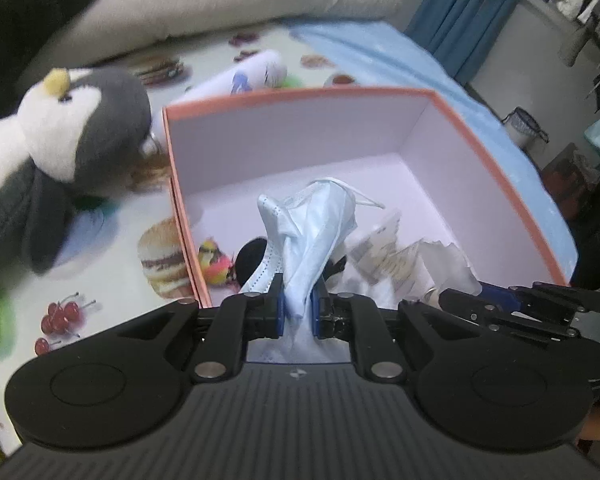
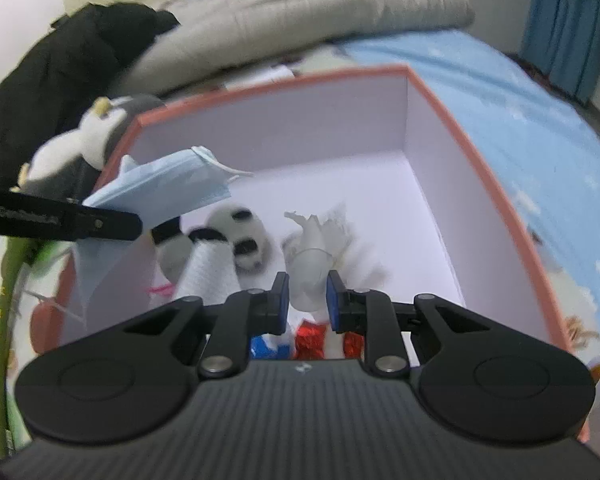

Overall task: Organize soft objects
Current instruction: 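Open the left gripper to drop the mask while the right gripper releases the clear piece into the box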

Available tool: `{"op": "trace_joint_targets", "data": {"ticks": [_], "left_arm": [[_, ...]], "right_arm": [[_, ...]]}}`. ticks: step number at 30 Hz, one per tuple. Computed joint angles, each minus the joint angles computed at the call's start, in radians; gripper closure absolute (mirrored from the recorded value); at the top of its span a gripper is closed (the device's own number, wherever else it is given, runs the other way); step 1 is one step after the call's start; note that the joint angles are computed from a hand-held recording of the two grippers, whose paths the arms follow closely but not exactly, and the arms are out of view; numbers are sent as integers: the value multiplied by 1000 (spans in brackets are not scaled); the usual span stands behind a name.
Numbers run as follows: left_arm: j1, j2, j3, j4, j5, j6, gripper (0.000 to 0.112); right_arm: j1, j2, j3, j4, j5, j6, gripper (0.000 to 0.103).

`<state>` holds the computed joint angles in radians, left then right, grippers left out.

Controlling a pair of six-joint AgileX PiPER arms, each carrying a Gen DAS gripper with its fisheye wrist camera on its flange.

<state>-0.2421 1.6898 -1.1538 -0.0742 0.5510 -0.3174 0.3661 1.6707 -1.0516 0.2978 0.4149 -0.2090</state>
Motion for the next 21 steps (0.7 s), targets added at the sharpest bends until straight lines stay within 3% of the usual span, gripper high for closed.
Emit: {"op": "trace_joint_targets", "data": {"ticks": [6,7,9,11,13,17,21], "left_arm": [[-8,27,-3,-7,13,7,97],[-8,28,-11,-14,24,11,93],[0,31,-22,-55,34,63,75],[-4,15,-24,-53,33,70,44],[-24,-12,-20,11,24,16,34],[-37,-70,-13,86,34,-47,28],[-32,-137,-6,112,59,-74,22]], "right_arm": [[-10,11,5,44,5,-35,77],[-15,8,4,56,5,-46,76],[-12,5,-2,20,8,-9,71],[-15,3,-9,19,18,-5,56],[-18,-10,-1,33,13,-14,47],[-22,-57,23,11,0,24,46],[-40,-127,42,101,11,-57,46]]}}
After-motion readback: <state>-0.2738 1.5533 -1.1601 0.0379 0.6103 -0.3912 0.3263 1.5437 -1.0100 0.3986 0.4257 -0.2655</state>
